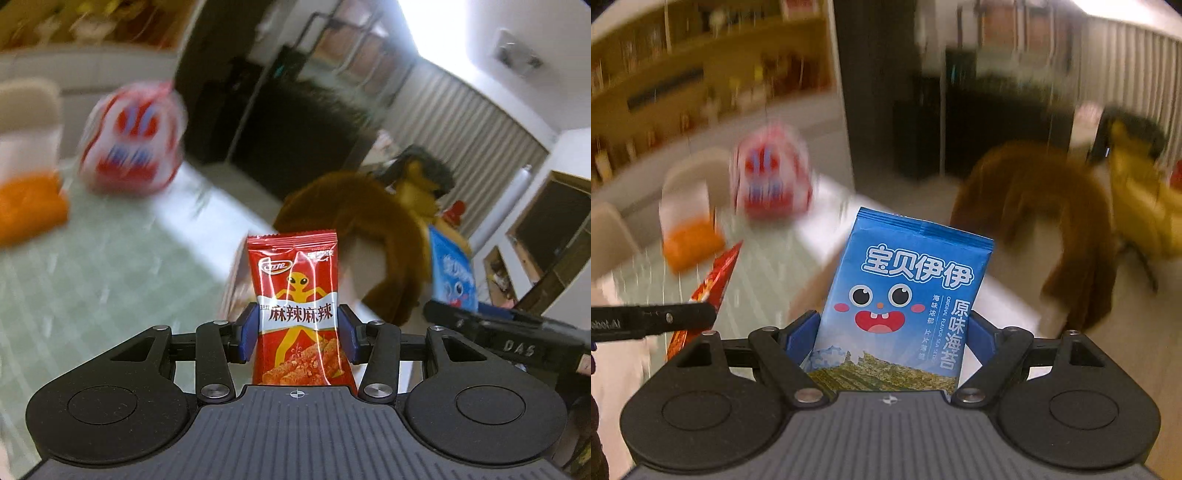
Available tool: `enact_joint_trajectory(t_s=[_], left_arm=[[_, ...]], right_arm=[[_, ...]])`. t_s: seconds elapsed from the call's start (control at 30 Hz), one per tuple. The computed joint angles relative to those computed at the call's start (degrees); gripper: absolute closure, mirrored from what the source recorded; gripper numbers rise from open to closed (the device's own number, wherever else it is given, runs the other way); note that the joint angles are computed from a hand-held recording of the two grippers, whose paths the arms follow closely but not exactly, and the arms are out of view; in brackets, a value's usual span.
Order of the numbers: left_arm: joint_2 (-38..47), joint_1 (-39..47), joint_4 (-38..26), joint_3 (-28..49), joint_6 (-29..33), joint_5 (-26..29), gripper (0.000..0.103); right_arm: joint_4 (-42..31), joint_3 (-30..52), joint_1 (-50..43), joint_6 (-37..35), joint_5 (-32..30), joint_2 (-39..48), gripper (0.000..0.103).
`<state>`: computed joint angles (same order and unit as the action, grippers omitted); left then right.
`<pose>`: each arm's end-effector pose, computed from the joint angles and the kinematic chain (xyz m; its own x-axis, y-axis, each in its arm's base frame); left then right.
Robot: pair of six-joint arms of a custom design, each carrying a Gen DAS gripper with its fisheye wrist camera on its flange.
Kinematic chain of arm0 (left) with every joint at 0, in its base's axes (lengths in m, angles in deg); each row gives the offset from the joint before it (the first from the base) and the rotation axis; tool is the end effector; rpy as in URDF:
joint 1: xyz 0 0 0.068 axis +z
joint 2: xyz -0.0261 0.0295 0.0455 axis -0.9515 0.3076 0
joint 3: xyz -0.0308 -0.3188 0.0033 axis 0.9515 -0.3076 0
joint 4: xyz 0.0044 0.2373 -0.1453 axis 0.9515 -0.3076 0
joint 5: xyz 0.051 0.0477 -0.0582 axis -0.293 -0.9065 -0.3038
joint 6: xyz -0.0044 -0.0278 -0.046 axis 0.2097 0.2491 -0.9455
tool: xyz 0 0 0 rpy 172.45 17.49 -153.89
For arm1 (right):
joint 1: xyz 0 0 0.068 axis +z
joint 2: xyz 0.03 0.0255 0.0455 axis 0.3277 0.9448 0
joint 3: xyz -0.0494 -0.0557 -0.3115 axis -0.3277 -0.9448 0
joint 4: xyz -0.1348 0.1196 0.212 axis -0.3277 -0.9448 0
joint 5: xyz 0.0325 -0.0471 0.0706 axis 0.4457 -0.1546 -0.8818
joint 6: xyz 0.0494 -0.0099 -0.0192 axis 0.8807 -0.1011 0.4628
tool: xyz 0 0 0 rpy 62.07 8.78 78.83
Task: Organize snacks
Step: 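Carry the red packet with the left tool while the right tool carries the seaweed bag to the pink box, then drop both packets into the pink box and open both tools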
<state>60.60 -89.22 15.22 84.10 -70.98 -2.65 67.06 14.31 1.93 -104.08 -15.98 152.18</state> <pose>0.2160 -0.0693 0.2844 -0.6326 -0.2830 -0.7209 0.0733 0.9048 -0.4195 0.2372 -0.0564 0.2851 -0.5978 -0.1045 -0.7948 -0.2553 0.9646 0.0653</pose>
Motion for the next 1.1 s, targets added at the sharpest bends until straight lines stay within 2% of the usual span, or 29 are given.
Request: enact_joint_trajectory(t_s=[0.17,0.27,0.3,0.33,0.4,0.47,0.53,0.6,0.7,0.8,0.83,0.9,0.97,1.1], left_arm=[[17.2,2.3,3.0,13.8,3.8,6.2,0.05],[31.3,5.5,6.0,19.7,4.6,16.4,0.046],[36.0,6.3,6.9,21.2,4.2,18.5,0.049],[40.4,6.6,7.0,22.9,4.7,17.6,0.052],[43.4,6.7,10.3,22.6,4.9,13.7,0.052],[43.2,8.4,17.6,18.6,0.5,14.6,0.052],[41.6,10.7,20.5,15.1,-2.8,16.4,0.052],[38.4,11.9,21.7,11.1,-1.1,15.7,0.052],[33.2,11.4,24.0,4.5,2.7,10.7,0.052],[28.5,10.2,27.5,-2.7,3.8,10.0,0.052],[26.5,9.7,28.3,-5.3,5.0,9.3,0.052],[24.2,7.4,29.4,-8.7,6.7,6.0,0.052],[23.4,7.5,29.1,-11.0,8.0,6.8,0.052],[26.8,5.5,33.4,-15.4,5.1,5.7,0.052]], right_arm=[[1.9,10.0,0.8,4.5,1.8,6.4,0.019],[2.5,12.6,1.5,5.8,3.9,9.8,0.019],[2.4,13.5,1.9,6.0,4.8,11.4,0.019],[2.2,14.4,2.4,6.3,5.7,13.1,0.019],[2.5,15.0,3.2,6.7,7.0,15.5,0.019],[3.9,14.5,3.6,7.1,7.8,17.2,0.019],[3.9,15.6,4.8,8.1,8.0,19.9,0.019],[3.0,17.7,6.8,9.0,8.3,23.6,0.018],[0.2,23.0,10.7,8.1,6.4,32.0,0.012],[-1.0,27.0,15.6,9.4,12.7,39.7,0.012],[-0.6,27.2,16.0,10.4,12.8,40.9,0.012],[-0.7,27.0,15.4,11.9,8.5,41.9,0.012],[-1.3,26.7,14.4,13.3,4.9,42.0,0.012],[-2.5,24.7,13.9,16.6,7.0,40.9,0.012]])
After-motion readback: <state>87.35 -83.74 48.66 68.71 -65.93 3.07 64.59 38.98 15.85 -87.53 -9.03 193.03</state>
